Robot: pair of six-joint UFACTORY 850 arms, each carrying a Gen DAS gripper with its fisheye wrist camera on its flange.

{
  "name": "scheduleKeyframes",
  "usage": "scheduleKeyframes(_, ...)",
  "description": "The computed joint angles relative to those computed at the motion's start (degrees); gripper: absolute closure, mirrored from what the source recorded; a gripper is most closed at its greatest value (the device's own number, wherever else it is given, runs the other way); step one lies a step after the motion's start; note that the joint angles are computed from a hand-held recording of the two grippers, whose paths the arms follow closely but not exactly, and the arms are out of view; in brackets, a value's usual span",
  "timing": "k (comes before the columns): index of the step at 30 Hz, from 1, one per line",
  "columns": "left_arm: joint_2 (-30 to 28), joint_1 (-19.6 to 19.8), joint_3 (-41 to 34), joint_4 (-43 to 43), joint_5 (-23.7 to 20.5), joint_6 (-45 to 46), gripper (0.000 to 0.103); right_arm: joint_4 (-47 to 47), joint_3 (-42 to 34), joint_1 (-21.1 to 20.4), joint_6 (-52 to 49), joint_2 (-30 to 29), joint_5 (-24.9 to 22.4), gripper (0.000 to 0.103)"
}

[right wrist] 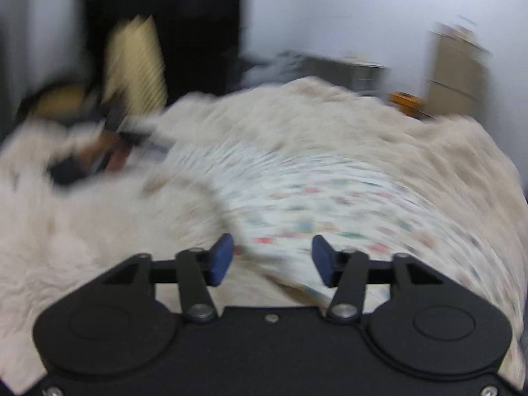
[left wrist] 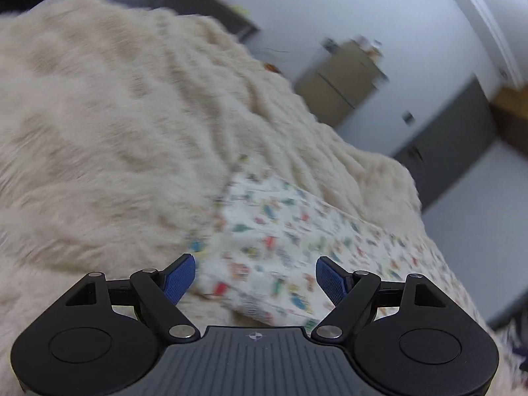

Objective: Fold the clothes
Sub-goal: 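Lay the cloth onto the fur blanket and open both grippers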

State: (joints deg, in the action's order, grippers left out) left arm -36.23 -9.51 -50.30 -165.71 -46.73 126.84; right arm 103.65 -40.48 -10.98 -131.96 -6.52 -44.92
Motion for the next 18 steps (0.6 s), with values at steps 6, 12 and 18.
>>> scheduleKeyframes(6, -5.2, 0.1, -1.5, -4.4, -4.2, -6.0, 0.027, 5.2, -3.7, -15.1, 20.8, -6.6, -4.6, 0.038)
scheduleKeyframes(12, -5.6, -1.1, -2.5, -7.2, -3.3, -2.2, 0.026, 5.6, -7.7, -19.9, 31.5, -15.8, -2.3, 0.039)
scheduleKeyframes(18, -6.3, -1.1, -3.1, -7.0, -3.9, -1.7, 0.024, 0.0, -11.5, -22.6, 45.9, -26.9, -15.6, 0.042)
